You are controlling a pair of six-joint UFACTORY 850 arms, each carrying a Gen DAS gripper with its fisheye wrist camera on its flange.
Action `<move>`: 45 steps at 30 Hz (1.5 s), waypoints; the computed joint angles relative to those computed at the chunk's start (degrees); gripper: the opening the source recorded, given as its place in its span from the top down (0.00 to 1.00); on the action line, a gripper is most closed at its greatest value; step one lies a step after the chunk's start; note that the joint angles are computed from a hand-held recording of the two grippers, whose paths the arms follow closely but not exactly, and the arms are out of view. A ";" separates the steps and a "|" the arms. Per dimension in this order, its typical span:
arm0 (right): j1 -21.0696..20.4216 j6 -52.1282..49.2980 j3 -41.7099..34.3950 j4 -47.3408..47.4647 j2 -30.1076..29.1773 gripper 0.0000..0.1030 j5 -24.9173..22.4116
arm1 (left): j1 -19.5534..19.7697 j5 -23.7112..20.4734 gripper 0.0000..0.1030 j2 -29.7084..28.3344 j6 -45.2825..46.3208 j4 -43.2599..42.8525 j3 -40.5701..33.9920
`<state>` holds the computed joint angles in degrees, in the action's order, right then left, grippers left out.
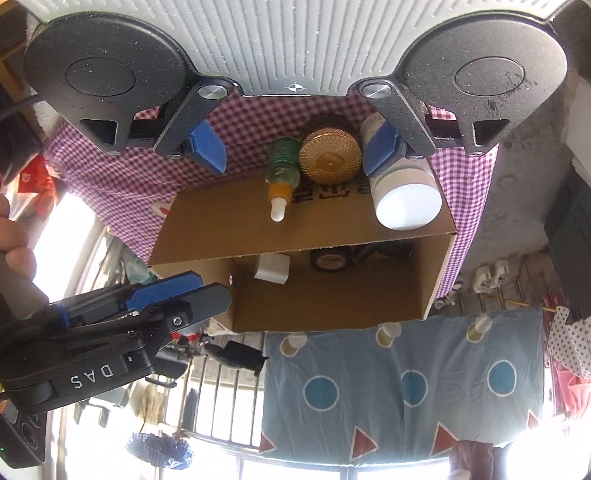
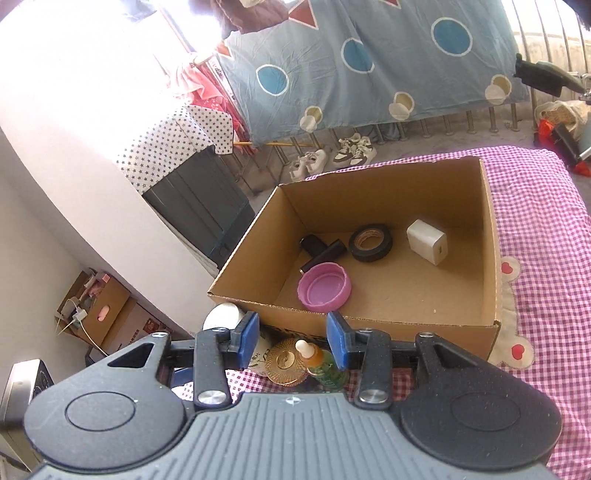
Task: Organize rigid objects
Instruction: 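Move the right gripper to the green dropper bottle with orange cap, then close the right gripper around the green dropper bottle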
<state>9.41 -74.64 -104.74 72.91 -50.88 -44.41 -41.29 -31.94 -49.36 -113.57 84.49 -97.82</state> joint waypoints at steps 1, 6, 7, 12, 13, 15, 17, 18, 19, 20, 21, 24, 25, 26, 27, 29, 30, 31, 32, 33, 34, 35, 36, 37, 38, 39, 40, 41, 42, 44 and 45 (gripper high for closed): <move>0.48 -5.74 4.23 4.80 1.70 0.58 2.74 | -0.31 -0.91 0.21 -1.26 1.77 -0.86 -1.79; 1.72 -13.17 7.86 14.12 1.13 0.60 5.52 | -0.88 -3.05 0.33 -5.26 4.35 0.20 -6.98; 2.06 -14.80 7.97 15.30 0.79 0.61 6.46 | -0.95 -3.76 0.39 -5.91 5.08 0.33 -7.70; 3.28 -15.35 5.38 13.95 -1.50 0.62 7.90 | -0.60 -6.14 0.59 -8.99 11.68 -5.28 -12.40; 3.44 -14.73 4.65 13.01 -2.05 0.63 7.85 | -0.43 -5.97 0.60 -9.06 11.36 -5.24 -12.44; 3.81 -13.69 3.25 11.42 -3.04 0.66 8.04 | -0.03 -5.21 0.73 -9.29 11.65 -5.96 -12.76; 4.28 -13.30 2.42 10.10 -3.76 0.71 9.03 | 0.45 -4.12 0.75 -9.49 12.89 -7.94 -13.22; 4.44 -13.18 2.27 9.59 -3.97 0.73 9.34 | 0.57 -3.65 0.76 -9.47 12.56 -7.86 -13.11; 4.48 -13.04 1.97 9.22 -4.24 0.76 9.24 | 0.64 -3.30 0.76 -9.47 12.49 -7.73 -13.04; 4.44 -13.02 1.74 9.03 -4.49 0.78 8.93 | 0.65 -3.18 0.76 -9.44 12.58 -7.78 -12.97; 4.39 -13.04 1.65 9.11 -4.62 0.79 8.74 | 0.64 -3.02 0.76 -9.43 12.74 -7.83 -12.93; 4.21 -13.55 1.85 9.35 -4.52 0.80 9.37 | 0.73 -2.76 0.76 -9.89 14.42 -8.98 -13.68; 4.06 -13.58 1.92 9.54 -4.49 0.80 9.29 | 0.78 -2.67 0.75 -10.27 15.93 -10.18 -14.39; 3.87 -13.05 1.81 9.34 -4.56 0.80 8.89 | 0.91 -2.50 0.75 -10.68 17.62 -11.58 -15.15; 3.66 -12.41 1.64 9.20 -4.70 0.80 8.44 | 1.01 -2.52 0.74 -11.17 19.67 -13.23 -16.07; 3.37 -12.19 1.45 9.55 -4.96 0.80 7.91 | 1.04 -2.55 0.74 -11.85 21.97 -14.68 -17.25; 3.23 -12.10 1.40 9.80 -5.04 0.80 7.75 | 0.98 -2.95 0.74 -12.42 23.54 -15.81 -18.35; 3.19 -12.00 1.44 10.08 -5.04 0.80 7.89 | 0.85 -3.62 0.74 -13.06 24.66 -16.32 -19.48; 3.13 -12.07 1.46 10.26 -5.04 0.80 7.93 | 0.71 -4.03 0.75 -13.25 25.02 -16.32 -19.81; 3.05 -12.08 1.52 10.36 -5.01 0.81 7.94 | 0.64 -4.22 0.75 -13.27 25.34 -16.15 -19.91; 2.95 -11.85 1.69 10.43 -4.89 0.81 8.03 | 0.60 -3.98 0.75 -13.22 25.11 -15.78 -19.78; 2.82 -11.50 1.81 10.24 -4.79 0.81 7.92 | 0.60 -3.41 0.75 -12.99 24.61 -15.37 -19.37; 2.70 -11.53 2.13 10.21 -4.56 0.81 8.03 | 0.63 -2.64 0.76 -12.69 24.14 -14.99 -18.88; 2.59 -11.55 2.71 10.15 -4.12 0.81 8.32 | 0.61 -1.97 0.76 -12.46 23.82 -14.88 -18.57; 2.41 -11.58 3.20 10.13 -3.77 0.82 8.40 | 0.57 -1.44 0.76 -12.40 23.84 -15.10 -18.56; 2.29 -11.98 3.85 10.21 -3.32 0.82 8.76 | 0.50 -0.78 0.76 -12.50 23.87 -15.24 -18.82; 2.16 -13.09 4.88 10.82 -2.64 0.82 9.46 | 0.38 -0.28 0.76 -12.56 23.40 -14.98 -18.93; 2.00 -13.65 5.66 11.19 -2.14 0.82 9.83 | 0.25 0.26 0.76 -12.55 23.06 -14.76 -18.95; 1.69 -13.85 6.59 11.24 -1.53 0.82 10.12 | 0.07 1.09 0.76 -12.52 22.56 -14.14 -18.90; 1.08 -14.09 8.26 11.35 -0.42 0.82 10.45 | -0.33 2.59 0.76 -12.13 21.08 -12.15 -18.28; 0.76 -14.08 8.96 11.35 0.04 0.82 10.41 | -0.54 3.37 0.76 -11.86 20.08 -10.64 -17.83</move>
<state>10.18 -88.72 -95.78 84.27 -50.84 -34.01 -41.83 -28.57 -61.22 -93.49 73.85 -115.65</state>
